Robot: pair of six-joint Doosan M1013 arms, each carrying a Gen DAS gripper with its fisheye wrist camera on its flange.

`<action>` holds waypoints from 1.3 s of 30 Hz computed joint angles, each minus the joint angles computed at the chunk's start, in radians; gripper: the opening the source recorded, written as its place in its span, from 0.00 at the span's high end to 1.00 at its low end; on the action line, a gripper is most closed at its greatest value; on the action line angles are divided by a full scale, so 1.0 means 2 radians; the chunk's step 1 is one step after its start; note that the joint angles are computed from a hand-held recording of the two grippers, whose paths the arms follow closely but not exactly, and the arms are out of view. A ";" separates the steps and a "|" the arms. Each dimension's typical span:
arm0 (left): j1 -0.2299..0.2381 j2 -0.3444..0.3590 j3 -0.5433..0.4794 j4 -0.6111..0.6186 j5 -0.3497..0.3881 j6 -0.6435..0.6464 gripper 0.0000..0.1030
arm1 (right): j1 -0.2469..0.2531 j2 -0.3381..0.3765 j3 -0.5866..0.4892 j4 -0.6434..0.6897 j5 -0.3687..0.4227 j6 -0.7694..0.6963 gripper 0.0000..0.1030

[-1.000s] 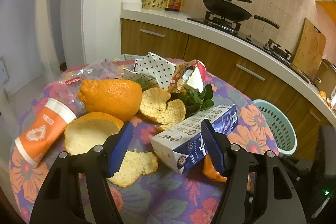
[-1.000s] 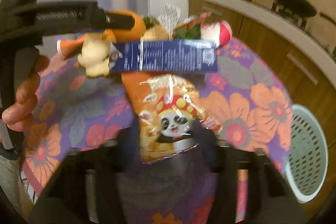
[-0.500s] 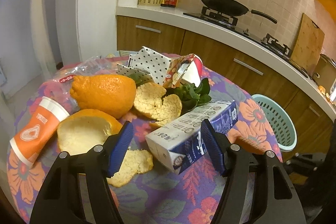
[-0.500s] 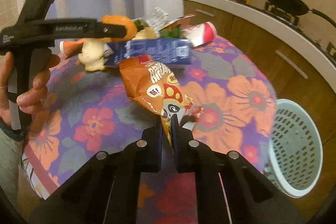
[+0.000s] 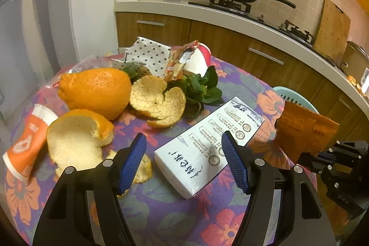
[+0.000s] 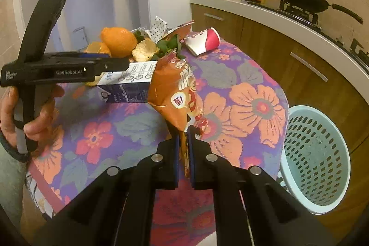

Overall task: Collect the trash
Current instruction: 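Grasp the panda snack bag with the right tool while the left tool grasps the milk carton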

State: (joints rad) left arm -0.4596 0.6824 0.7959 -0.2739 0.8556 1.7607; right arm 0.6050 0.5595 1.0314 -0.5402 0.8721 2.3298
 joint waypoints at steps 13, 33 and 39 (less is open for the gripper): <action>0.007 0.006 -0.010 -0.061 0.063 0.057 0.25 | -0.008 -0.004 0.007 0.028 -0.018 -0.010 0.95; -0.019 0.011 -0.013 0.036 0.072 0.039 0.38 | -0.009 -0.001 0.003 0.048 -0.023 -0.021 0.95; -0.014 -0.012 0.024 0.032 0.037 0.016 0.44 | -0.008 -0.003 0.005 0.056 -0.032 -0.030 0.95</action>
